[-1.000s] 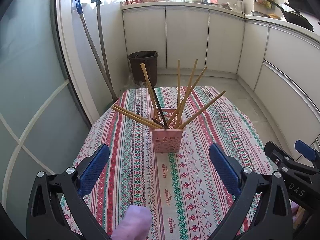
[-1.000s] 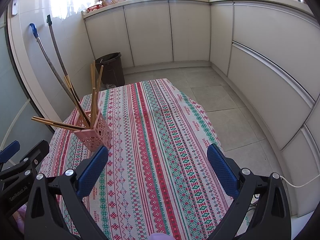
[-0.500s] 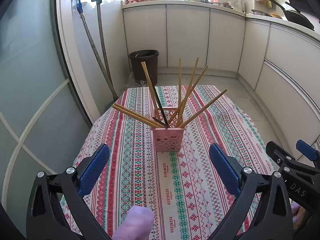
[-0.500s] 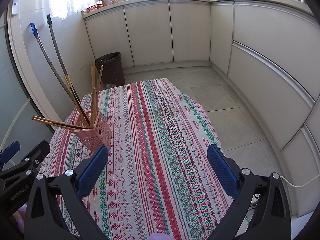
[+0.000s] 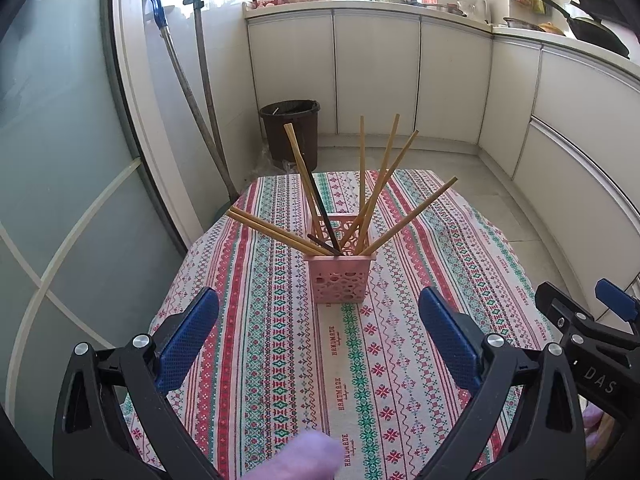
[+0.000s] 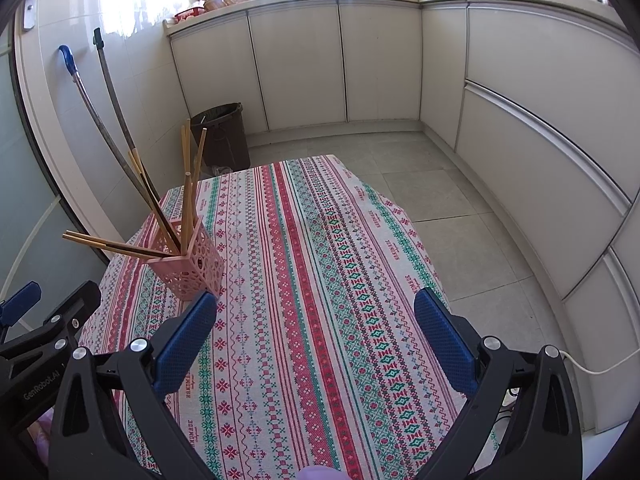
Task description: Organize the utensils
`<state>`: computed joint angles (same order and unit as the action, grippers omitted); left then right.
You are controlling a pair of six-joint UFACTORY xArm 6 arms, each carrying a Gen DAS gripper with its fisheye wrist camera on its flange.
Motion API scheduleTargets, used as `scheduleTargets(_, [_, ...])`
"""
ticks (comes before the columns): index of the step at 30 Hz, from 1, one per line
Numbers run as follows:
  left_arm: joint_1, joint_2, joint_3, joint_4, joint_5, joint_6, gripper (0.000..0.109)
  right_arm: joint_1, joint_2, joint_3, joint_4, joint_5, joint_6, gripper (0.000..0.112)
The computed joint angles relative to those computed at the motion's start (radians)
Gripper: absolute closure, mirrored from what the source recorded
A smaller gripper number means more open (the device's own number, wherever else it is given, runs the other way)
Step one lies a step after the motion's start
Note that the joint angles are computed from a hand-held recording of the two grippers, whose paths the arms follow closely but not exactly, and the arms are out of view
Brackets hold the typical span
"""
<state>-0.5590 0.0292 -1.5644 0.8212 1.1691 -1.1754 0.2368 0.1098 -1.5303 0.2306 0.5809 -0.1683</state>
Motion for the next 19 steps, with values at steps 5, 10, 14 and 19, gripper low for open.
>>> scheduleTargets(5, [0.0, -0.017, 0.028, 0.019, -0.041, -0.009, 0.021, 0.001, -0.002, 0.003, 0.001, -0.002, -0.001, 0.016])
scheduleTargets(10, [0.003, -0.016, 0.03, 0.0, -0.065, 0.014, 0.023, 0.001, -0.001, 0.003, 0.004, 0.0, -0.006, 0.016])
scheduleTargets(14, [0.013, -0.011, 0.019, -0.033, -0.061, 0.018, 0.017, 0.002, -0.002, 0.004, 0.002, -0.001, -0.004, 0.016])
scheduleTargets(19, [0.007, -0.006, 0.006, -0.02, -0.03, 0.002, 0.013, 0.001, 0.001, -0.002, 0.003, 0.005, -0.006, 0.016])
